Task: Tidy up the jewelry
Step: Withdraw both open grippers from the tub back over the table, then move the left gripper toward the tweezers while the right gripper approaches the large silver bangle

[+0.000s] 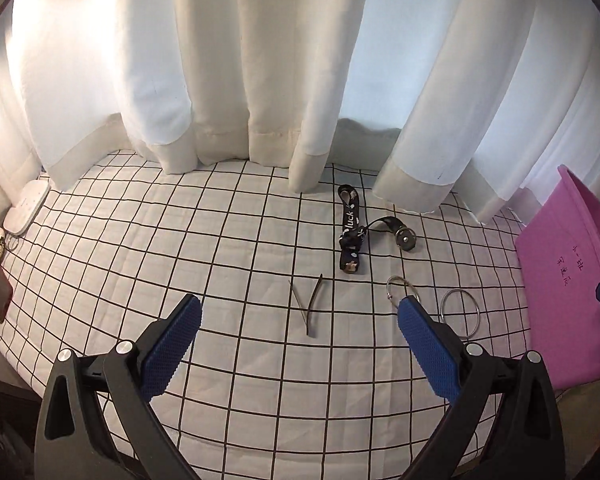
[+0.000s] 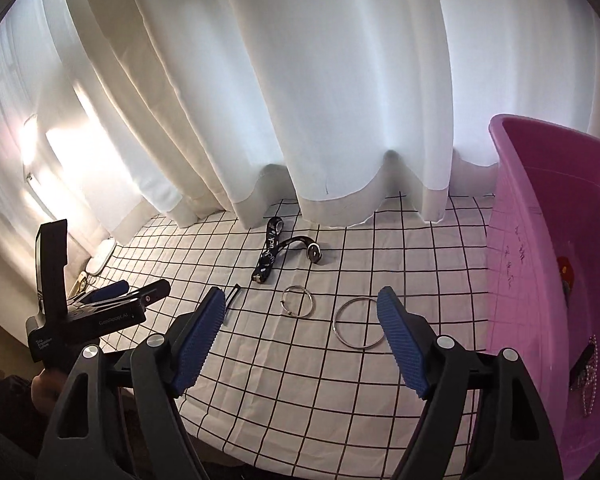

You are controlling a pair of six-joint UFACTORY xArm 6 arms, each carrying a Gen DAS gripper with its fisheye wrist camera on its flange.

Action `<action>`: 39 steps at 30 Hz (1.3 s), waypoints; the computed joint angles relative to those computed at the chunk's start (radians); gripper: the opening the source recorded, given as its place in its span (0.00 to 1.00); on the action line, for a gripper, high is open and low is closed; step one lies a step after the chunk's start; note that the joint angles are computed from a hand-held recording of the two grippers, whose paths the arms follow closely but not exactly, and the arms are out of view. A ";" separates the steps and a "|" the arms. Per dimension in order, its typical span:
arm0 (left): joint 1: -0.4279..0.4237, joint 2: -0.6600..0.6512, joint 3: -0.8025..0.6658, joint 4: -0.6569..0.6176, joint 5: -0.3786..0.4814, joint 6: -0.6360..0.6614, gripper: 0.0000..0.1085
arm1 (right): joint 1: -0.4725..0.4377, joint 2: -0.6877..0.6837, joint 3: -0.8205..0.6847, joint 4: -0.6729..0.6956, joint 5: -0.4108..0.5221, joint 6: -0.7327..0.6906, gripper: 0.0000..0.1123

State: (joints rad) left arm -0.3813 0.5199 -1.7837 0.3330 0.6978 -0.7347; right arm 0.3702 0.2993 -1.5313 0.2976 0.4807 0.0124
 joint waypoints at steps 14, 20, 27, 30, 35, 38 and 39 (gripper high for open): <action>0.043 0.102 0.005 -0.085 -0.027 0.103 0.89 | 0.014 0.275 -0.210 -0.128 0.143 0.185 0.76; 0.037 0.199 -0.102 -0.094 -0.020 0.162 0.89 | 0.003 0.374 -0.319 -0.243 0.217 0.264 0.76; 0.038 0.302 -0.230 -0.130 0.017 0.215 0.89 | -0.007 0.465 -0.419 -0.322 0.259 0.313 0.76; 0.036 0.338 -0.278 -0.120 0.033 0.223 0.89 | -0.010 0.490 -0.450 -0.358 0.282 0.336 0.76; 0.035 0.407 -0.378 -0.155 0.080 0.245 0.89 | -0.012 0.512 -0.469 -0.405 0.287 0.345 0.77; 0.030 0.446 -0.437 -0.154 0.111 0.256 0.89 | 0.000 0.540 -0.509 -0.475 0.312 0.355 0.79; 0.026 0.452 -0.443 -0.134 0.111 0.250 0.89 | 0.001 0.539 -0.500 -0.487 0.296 0.363 0.80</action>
State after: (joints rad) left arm -0.3551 0.9717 -2.2270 0.1986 0.8087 -0.4845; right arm 0.3714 0.8378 -2.0313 -0.1897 0.7764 0.3752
